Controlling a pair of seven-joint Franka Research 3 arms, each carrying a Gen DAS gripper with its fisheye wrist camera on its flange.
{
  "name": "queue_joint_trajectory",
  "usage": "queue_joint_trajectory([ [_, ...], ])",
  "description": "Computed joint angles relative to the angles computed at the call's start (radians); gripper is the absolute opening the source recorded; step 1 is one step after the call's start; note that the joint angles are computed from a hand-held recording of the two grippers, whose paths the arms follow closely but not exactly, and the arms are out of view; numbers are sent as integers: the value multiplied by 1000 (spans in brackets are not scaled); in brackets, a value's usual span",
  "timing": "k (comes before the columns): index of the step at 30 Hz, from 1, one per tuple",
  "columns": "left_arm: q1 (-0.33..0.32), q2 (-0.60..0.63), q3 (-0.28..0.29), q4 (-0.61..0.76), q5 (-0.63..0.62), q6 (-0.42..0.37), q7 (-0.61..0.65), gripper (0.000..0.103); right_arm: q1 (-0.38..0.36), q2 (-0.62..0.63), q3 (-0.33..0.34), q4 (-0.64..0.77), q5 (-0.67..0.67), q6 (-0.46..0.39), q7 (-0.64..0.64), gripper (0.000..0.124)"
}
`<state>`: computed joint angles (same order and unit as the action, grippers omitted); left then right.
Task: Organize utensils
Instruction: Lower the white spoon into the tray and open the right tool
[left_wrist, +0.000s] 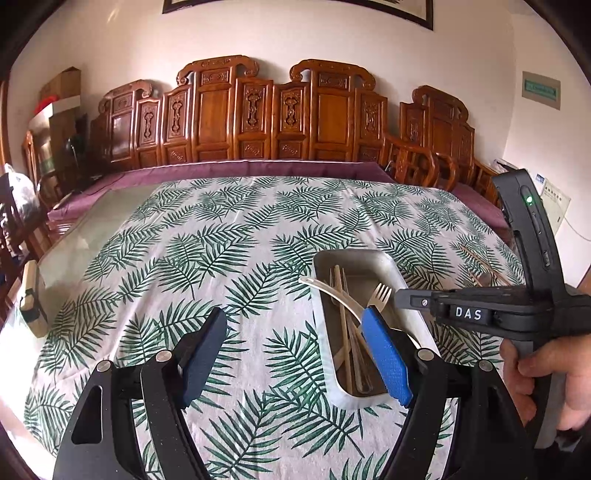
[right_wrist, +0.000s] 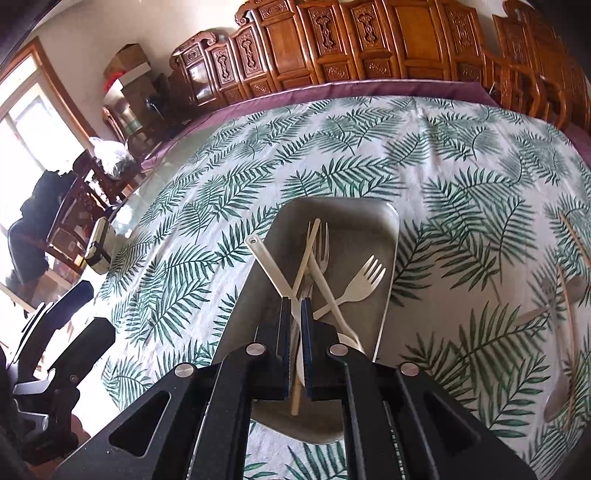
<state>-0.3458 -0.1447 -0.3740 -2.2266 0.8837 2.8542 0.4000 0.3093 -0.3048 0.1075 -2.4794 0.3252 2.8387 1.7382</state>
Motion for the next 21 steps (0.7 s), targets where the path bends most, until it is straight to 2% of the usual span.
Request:
queue_joint_trajectory([
  [13,-29,24,-12,27,31,-26,4,73,-41,-174,-13,-119,-69,-2,-102,8],
  [19,-40,27,-6,28,37,-27,5,73,-38,-162,-12,-113,-62,-2,-136,9],
  [21,-41,26,-4,27,35,-28,2,73,-34,-156,-8,-110,-60,2,-144,14],
])
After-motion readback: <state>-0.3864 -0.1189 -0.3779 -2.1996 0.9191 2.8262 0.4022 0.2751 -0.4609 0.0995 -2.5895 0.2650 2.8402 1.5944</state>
